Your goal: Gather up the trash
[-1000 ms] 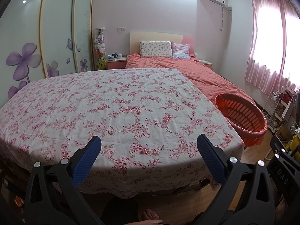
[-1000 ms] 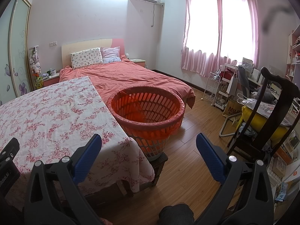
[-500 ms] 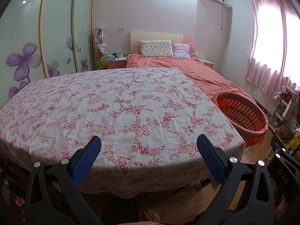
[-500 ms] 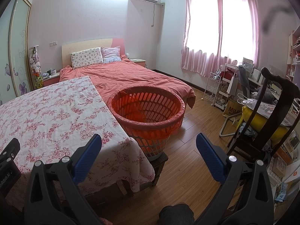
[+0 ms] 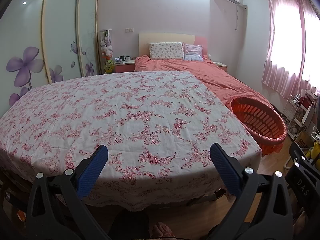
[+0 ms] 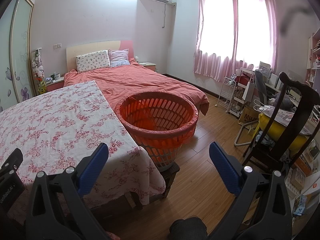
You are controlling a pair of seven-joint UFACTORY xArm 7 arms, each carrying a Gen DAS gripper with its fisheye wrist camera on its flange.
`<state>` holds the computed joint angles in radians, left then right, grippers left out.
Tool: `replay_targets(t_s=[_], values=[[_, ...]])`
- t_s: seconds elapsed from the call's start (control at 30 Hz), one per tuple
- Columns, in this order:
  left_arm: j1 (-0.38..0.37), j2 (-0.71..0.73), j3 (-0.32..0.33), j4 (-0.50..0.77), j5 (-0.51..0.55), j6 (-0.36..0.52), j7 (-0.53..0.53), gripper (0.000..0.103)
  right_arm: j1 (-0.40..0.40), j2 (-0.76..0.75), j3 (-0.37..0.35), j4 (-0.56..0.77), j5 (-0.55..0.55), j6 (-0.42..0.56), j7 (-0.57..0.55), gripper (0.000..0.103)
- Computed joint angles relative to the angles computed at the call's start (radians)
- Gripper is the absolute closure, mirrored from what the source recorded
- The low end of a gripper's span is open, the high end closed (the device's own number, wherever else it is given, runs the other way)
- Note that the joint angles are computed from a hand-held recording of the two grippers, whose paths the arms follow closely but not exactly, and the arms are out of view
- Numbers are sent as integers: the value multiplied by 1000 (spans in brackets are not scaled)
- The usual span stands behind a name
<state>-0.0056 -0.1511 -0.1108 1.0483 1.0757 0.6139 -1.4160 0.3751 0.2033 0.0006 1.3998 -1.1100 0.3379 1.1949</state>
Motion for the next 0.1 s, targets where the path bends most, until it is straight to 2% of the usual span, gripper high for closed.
replay_targets(t_s=[0.1], values=[[-1, -1, 1, -1, -4, -1, 4, 3, 0, 0, 0, 1, 2, 1, -3, 5]])
